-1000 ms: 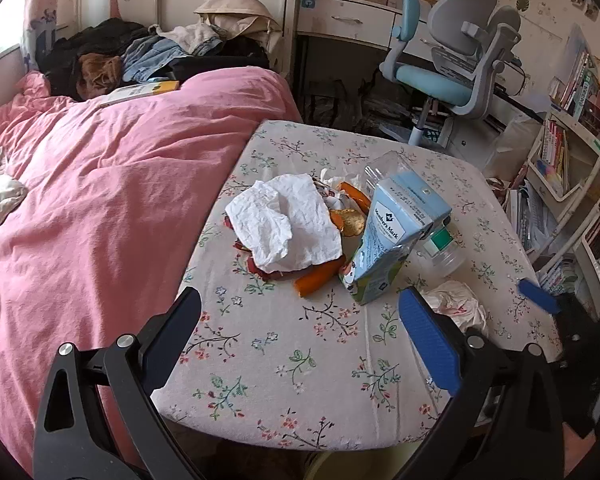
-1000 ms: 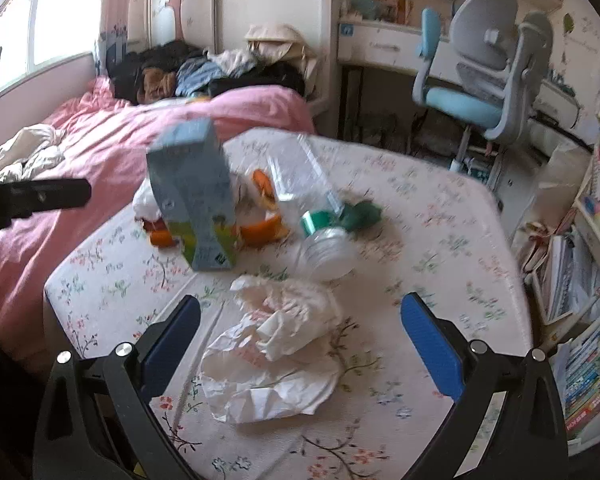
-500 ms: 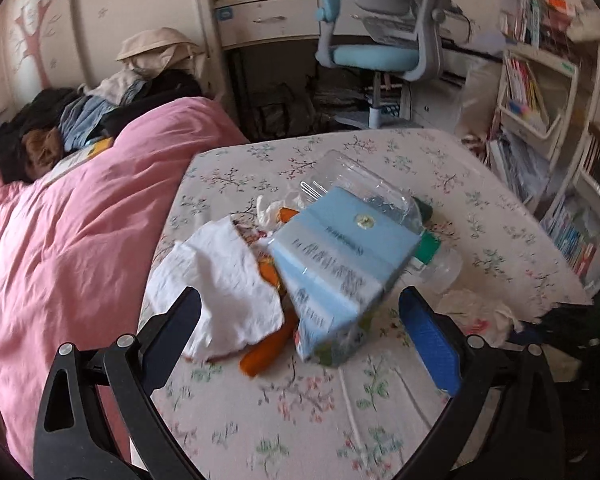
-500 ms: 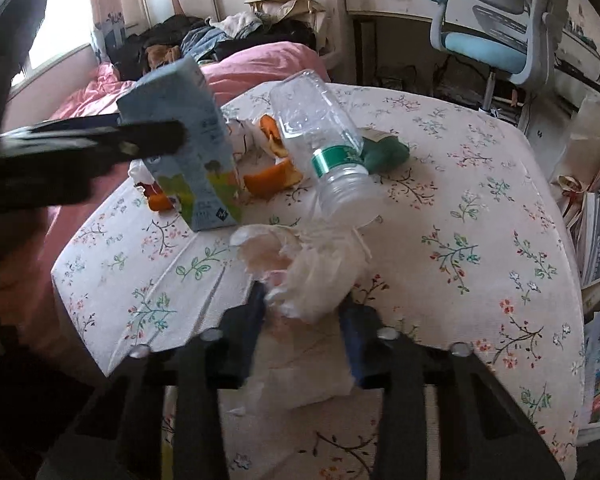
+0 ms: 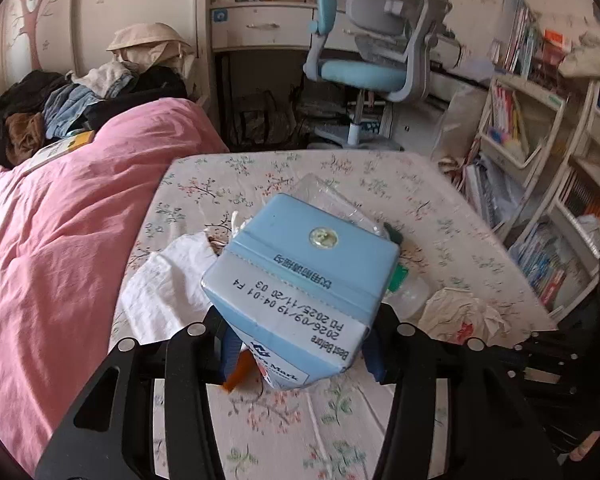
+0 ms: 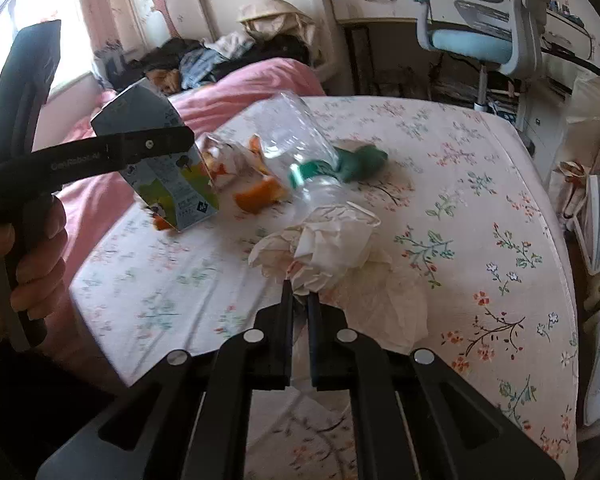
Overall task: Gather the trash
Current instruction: 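Grasp the light-blue milk carton with the left gripper, then carry the carton over the yellow bin and open the left gripper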
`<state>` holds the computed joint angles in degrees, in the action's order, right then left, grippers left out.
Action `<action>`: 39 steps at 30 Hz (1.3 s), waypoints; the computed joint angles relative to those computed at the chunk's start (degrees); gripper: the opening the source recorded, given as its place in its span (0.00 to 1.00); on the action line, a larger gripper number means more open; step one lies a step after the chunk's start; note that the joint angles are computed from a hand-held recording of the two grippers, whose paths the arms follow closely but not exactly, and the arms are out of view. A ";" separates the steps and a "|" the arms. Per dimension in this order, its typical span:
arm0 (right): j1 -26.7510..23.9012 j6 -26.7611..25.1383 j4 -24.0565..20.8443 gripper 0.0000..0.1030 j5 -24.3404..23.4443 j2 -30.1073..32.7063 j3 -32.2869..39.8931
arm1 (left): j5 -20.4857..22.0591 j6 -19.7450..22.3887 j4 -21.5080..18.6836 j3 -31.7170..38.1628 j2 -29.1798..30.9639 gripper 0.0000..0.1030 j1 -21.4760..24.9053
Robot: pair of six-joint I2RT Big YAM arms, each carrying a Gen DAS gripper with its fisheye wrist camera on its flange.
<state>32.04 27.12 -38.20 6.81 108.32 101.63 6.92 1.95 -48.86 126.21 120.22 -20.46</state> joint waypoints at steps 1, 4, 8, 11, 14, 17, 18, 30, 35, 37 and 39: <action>0.28 -0.60 0.28 0.07 0.03 -0.49 -0.37 | 0.39 -0.21 0.78 -2.07 -1.60 0.46 0.22; 1.61 -1.97 1.30 0.07 -1.02 -2.38 -2.13 | 2.00 -1.29 2.35 -7.61 -5.85 0.46 0.96; 4.68 -3.50 -0.19 0.07 -4.72 -3.89 -4.38 | 4.30 -3.80 4.51 -17.25 -12.51 0.46 2.11; 7.61 -5.74 -4.37 0.07 -7.01 -3.72 -4.72 | 4.54 -4.65 5.41 -24.31 -17.16 0.46 2.28; 10.42 -7.49 -10.57 0.07 -9.32 -2.34 -3.98 | 4.81 -4.97 6.03 -30.73 -21.32 0.46 2.11; 12.03 -6.52 -13.55 0.24 -6.51 -2.56 -4.30 | 5.04 -5.50 5.47 -36.23 -24.58 0.46 1.76; 12.37 -4.59 -11.62 0.50 -3.27 -4.35 -6.06 | 4.93 -5.83 5.03 -37.32 -25.04 0.46 1.66; 11.51 0.75 4.68 0.82 18.17 -15.76 -15.09 | 1.48 1.85 -10.58 -37.49 -21.61 0.66 -2.96; 9.03 -3.73 9.88 0.87 20.54 -15.78 -14.40 | 0.08 1.78 -4.33 -39.61 -24.92 0.76 -3.16; 7.67 -4.36 11.81 0.88 20.47 -15.55 -14.32 | -0.32 0.25 -1.53 -39.61 -25.79 0.76 -2.54; 6.87 -4.24 13.88 0.88 20.92 -14.84 -14.13 | -0.44 -1.29 0.70 -38.73 -26.06 0.78 -1.83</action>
